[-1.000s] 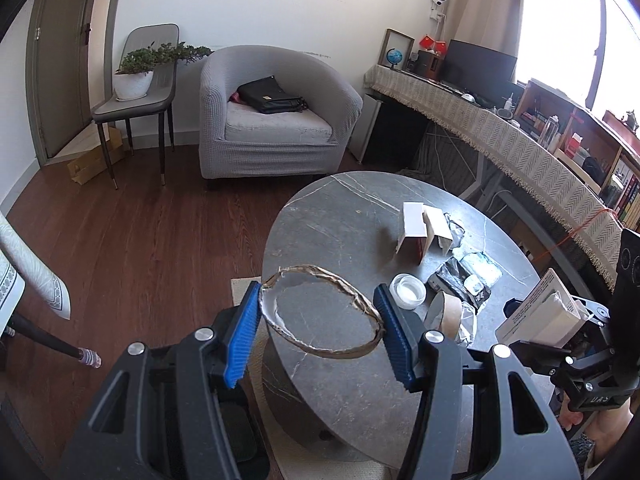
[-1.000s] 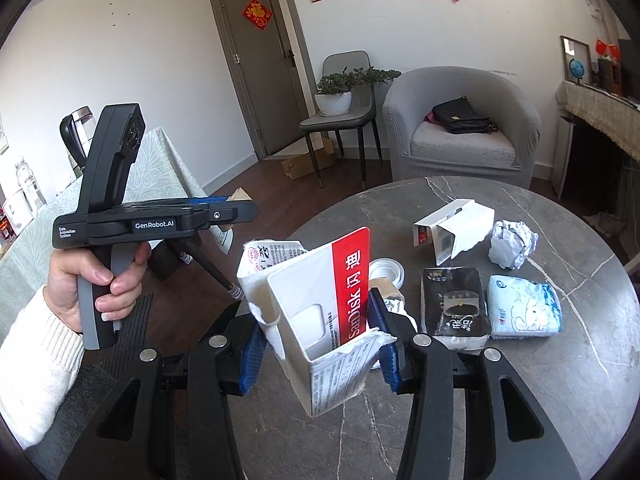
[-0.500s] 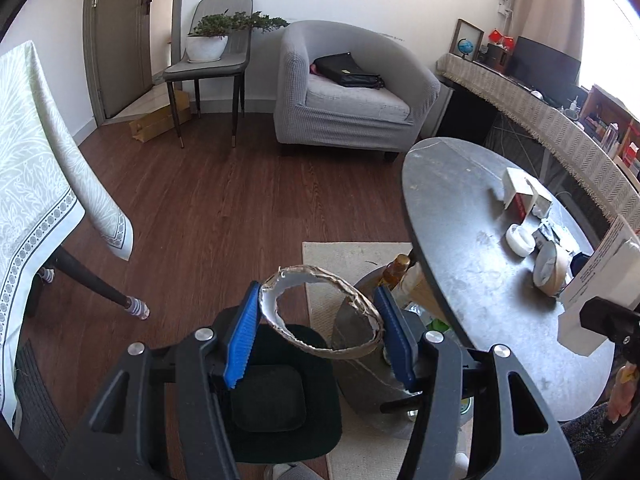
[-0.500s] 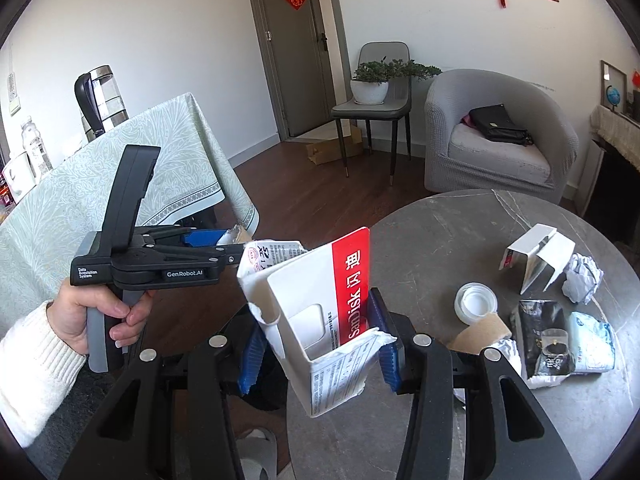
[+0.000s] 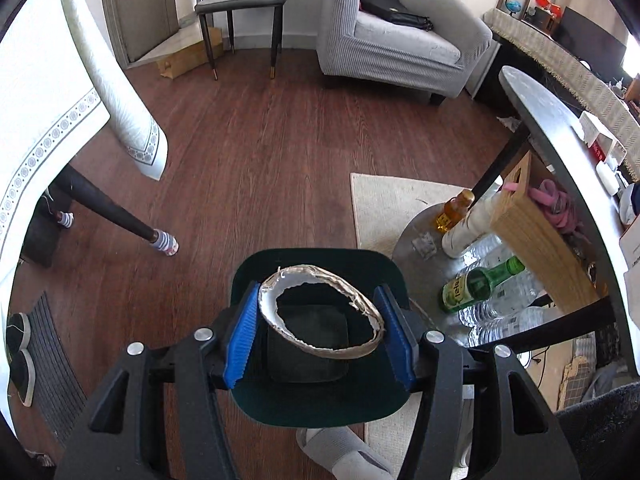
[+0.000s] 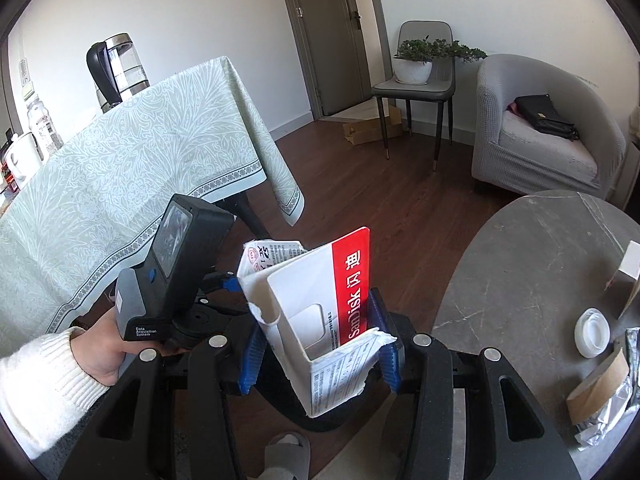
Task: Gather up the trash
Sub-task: 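Lower the box into the green bin and open the right tool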
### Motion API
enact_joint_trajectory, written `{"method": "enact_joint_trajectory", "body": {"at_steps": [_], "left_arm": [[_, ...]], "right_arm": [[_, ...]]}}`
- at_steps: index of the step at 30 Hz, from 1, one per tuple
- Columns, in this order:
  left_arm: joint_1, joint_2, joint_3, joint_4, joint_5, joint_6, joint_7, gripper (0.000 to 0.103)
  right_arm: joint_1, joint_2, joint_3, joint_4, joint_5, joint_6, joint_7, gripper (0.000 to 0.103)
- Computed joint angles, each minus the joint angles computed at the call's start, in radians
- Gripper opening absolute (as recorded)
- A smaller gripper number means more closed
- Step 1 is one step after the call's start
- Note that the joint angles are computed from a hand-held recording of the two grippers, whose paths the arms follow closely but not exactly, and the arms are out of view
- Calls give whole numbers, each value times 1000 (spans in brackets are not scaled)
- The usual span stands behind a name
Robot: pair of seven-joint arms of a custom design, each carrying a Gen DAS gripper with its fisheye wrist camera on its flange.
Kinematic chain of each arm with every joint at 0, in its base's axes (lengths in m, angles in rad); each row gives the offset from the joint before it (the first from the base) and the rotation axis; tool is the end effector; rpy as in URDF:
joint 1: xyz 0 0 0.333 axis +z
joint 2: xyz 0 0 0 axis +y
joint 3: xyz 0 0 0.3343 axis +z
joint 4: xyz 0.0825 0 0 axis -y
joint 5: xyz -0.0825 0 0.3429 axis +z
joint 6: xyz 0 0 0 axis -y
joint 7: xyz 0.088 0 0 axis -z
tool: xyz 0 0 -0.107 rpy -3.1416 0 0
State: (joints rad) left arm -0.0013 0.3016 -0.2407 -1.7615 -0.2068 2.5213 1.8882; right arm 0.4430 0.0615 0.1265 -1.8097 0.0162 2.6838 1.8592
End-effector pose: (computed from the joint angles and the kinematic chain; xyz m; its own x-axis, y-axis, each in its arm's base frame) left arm 0.6299 -0.1354 0.4859 -0.4047 -0.9082 0.1065 -0.8216 0.3099 -0.4786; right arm 0.5009 0.3172 0.6295 0.3450 -0.9103 -0.2288 -0.7175 -0.0986 -0.6896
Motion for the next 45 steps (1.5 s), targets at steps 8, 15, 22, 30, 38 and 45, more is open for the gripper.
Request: {"method": "enact_joint_trajectory", "body": {"at_steps": [8, 15, 22, 30, 38, 45], "left_arm": [[28, 60, 10, 24, -8, -76, -20, 60], [39, 74, -1, 18, -10, -53, -1, 70], [48, 10, 2, -60, -25, 72, 20, 70], [93, -72, -19, -143, -129, 275, 67, 59], [115, -115, -43, -118, -270, 298, 163, 45], [81, -172, -34, -130, -413, 337, 294, 37]], "right_arm": [[39, 104, -8, 117, -33, -90, 33, 48], [59, 157, -22, 169, -31, -132, 40, 48], [75, 190, -30, 201, -35, -157, 48, 48], [88, 236, -38, 230, -34, -178, 52, 48], [101, 318, -34, 293, 4, -237, 28, 48], [113, 366, -47, 318, 9, -274, 31, 48]]}}
